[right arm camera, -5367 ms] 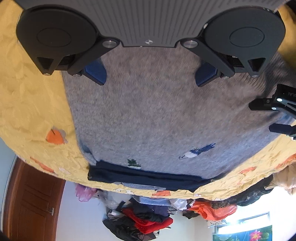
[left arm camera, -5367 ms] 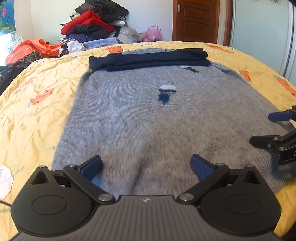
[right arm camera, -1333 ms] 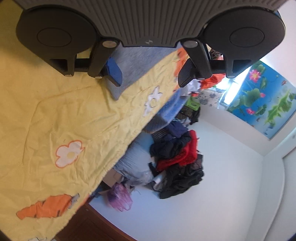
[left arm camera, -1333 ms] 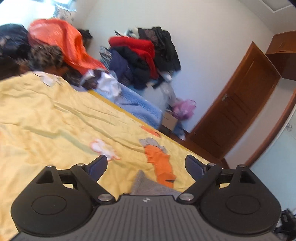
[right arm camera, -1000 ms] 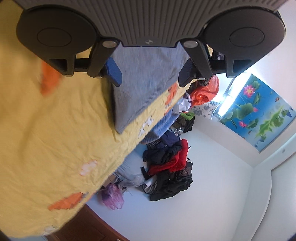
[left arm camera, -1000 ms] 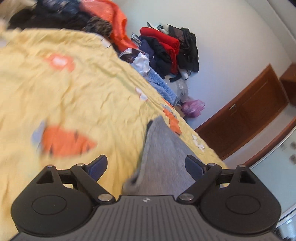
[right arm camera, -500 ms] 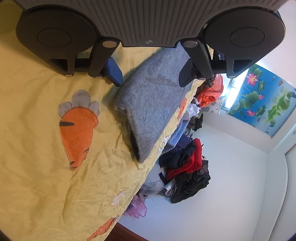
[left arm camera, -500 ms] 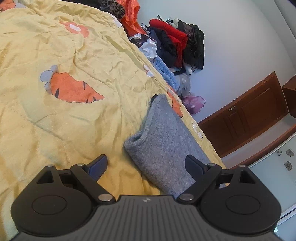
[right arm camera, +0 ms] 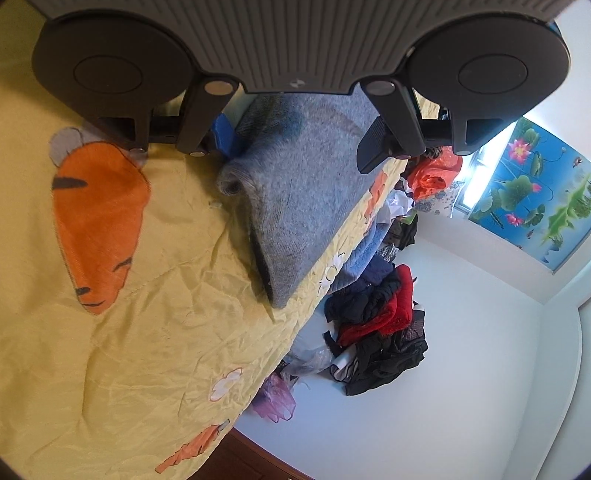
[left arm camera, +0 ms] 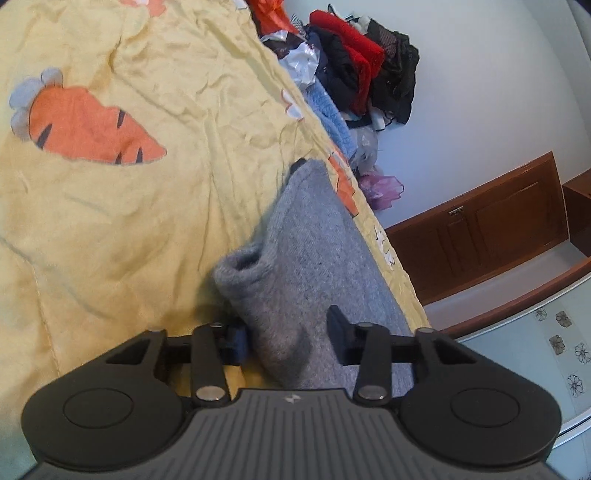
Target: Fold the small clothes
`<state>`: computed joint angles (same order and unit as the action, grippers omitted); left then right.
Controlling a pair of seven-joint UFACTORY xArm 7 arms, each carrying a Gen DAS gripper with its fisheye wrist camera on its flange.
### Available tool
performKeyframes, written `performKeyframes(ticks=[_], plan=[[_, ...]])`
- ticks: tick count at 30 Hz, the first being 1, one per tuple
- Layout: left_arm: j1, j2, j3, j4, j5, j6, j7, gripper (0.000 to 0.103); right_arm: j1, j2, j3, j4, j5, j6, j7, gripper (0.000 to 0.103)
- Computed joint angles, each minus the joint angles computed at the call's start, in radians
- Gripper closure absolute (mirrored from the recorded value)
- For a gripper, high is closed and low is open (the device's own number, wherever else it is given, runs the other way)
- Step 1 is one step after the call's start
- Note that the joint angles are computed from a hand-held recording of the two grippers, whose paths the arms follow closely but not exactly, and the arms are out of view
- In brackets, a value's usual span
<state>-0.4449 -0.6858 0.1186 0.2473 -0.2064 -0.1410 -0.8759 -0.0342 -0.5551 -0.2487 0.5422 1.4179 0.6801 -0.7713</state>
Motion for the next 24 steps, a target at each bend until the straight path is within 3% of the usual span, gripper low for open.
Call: performKeyframes(ticks=[5,7,9,14,17,19,24], plan=[[0.036,0.013,-0.045,-0.003,0.006,-0.018,-0.019,0.071,0.000,0.011,-0.004,0.003,0.021,0.011,-0.032,0.033],[0.069,0.018,-0.075,0.009,0.011,0.014,-0.026,0.083,-0.005,0.015,0.003,0.007,0.015,0.009,-0.024,0.035],[0.096,0.020,-0.101,0.016,0.011,0.042,-0.034,0.090,-0.007,0.014,0.008,0.007,0.008,0.005,-0.014,0.034],[0.125,0.014,-0.124,0.020,0.016,0.069,-0.036,0.096,-0.006,0.007,0.019,0.004,-0.009,-0.014,-0.006,0.035],[0.167,0.009,-0.167,0.038,0.033,0.110,-0.031,0.097,-0.007,0.010,0.062,0.005,-0.092,-0.085,0.054,0.050],[0.181,0.007,-0.181,0.050,0.042,0.131,-0.026,0.098,0.003,0.031,0.049,0.016,-0.152,-0.084,0.099,0.083],[0.192,-0.041,-0.189,0.052,0.059,0.149,0.002,0.099,0.035,0.004,0.000,0.006,-0.127,-0.076,0.058,0.084]])
